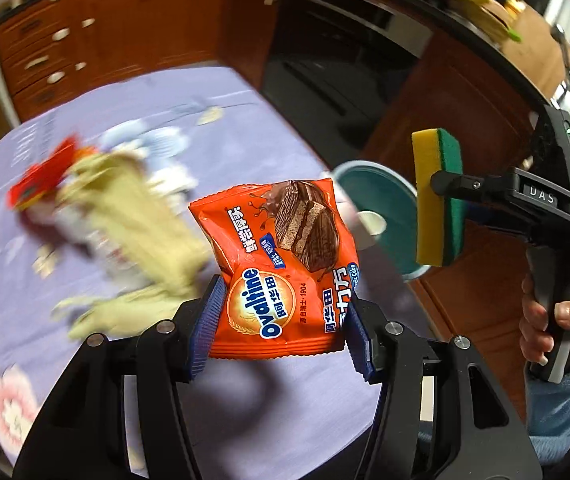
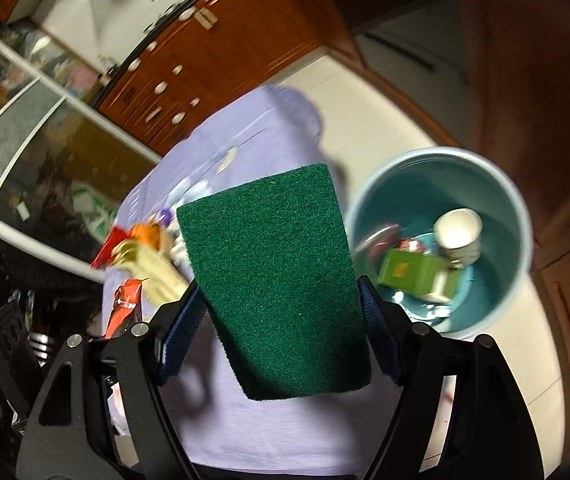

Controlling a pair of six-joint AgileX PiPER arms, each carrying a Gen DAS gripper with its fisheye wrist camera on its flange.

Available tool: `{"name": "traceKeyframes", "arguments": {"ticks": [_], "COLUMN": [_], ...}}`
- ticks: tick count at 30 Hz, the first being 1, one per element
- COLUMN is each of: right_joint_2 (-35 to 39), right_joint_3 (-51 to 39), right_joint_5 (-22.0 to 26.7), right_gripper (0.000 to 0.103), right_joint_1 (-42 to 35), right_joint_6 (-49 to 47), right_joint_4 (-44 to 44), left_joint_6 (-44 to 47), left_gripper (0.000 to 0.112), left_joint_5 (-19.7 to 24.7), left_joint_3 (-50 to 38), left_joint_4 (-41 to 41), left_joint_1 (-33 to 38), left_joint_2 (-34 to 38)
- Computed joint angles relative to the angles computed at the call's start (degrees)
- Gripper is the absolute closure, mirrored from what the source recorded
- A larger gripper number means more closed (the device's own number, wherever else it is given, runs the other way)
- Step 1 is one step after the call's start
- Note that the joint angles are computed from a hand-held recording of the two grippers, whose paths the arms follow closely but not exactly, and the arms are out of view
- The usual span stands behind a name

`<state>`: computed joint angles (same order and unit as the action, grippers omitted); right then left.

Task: Collect trash
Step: 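Lift the pad and Ovaltine wrapper and carry them toward the teal bin, then open the left tool to drop the wrapper while the right tool drops the pad into the bin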

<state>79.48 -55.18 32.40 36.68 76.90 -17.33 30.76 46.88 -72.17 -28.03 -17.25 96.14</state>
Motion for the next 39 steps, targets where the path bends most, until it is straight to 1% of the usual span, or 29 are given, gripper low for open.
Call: {"name": "traceKeyframes", "arguments": {"ticks": [3,6,11,14,18,21,27,30,31,32,33,34,37,39], "right_joint_2": [-4.57,-8.78,-12.17,-12.03,-11.23,-10.00,-7.68,-6.75,-6.46,-6.13,-6.07,-5.85,-5.45,-5.12], "right_joint_3": [4.69,9.52,15.30,17.01,17.83,18.36,18.61,18.05,17.84,17.62,17.52,17.39,17.32,17.48], "right_joint_5": [0.49,0.13,-1.94,-3.67,-4.92,-5.92,-6.37,-5.72,-5.49,-5.28,-5.14,-5.04,-4.87,-5.00], "right_gripper": [0.032,0.032,0.032,0.032,0.032,0.032,0.032,0.032,0.032,0.032,0.032,0.032,0.032,0.032], "right_joint_1": [-3.10,-7.68,-15.67,-20.41,-24.23,-27.46,-32.05,-33.63,-34.13,-34.63,-34.73,-35.01,-35.69,-36.12], "right_joint_6": [0.59,-0.94,-8.90,-16.77,-23.45,-30.18,-40.40,-42.97,-43.84,-44.67,-44.73,-45.20,-46.61,-47.83], "right_joint_4": [-0.57,1.23,8.29,14.61,20.07,25.67,34.08,35.74,36.27,36.72,36.67,36.94,37.88,38.90], "left_joint_6": [-2.94,-5.48,-9.86,-11.42,-13.40,-13.91,-15.33,-16.32,-16.40,-16.85,-17.17,-17.42,-19.05,-20.03], "left_gripper": [0.055,0.055,0.055,0.055,0.055,0.055,0.055,0.054,0.052,0.048,0.041,0.040,0.034,0.026], "left_joint_5": [0.03,0.48,2.84,4.61,7.83,10.37,15.41,17.88,18.13,18.82,18.78,18.34,20.64,22.18], "left_joint_3": [-4.06,-8.47,-16.08,-22.14,-30.52,-36.03,-46.66,-52.01,-52.53,-54.21,-54.92,-55.01,-60.55,-63.58], "left_joint_4": [2.75,5.19,8.72,9.74,11.09,11.77,12.22,12.51,12.61,12.86,13.29,13.70,14.72,15.74], "left_joint_1": [-5.49,-10.12,-15.22,-17.48,-19.79,-21.11,-22.56,-23.01,-23.08,-23.31,-23.47,-23.57,-24.07,-24.18], "left_joint_2": [3.00,6.58,12.56,17.39,23.65,27.72,35.32,38.76,39.16,40.11,40.59,40.69,43.87,45.57]}}
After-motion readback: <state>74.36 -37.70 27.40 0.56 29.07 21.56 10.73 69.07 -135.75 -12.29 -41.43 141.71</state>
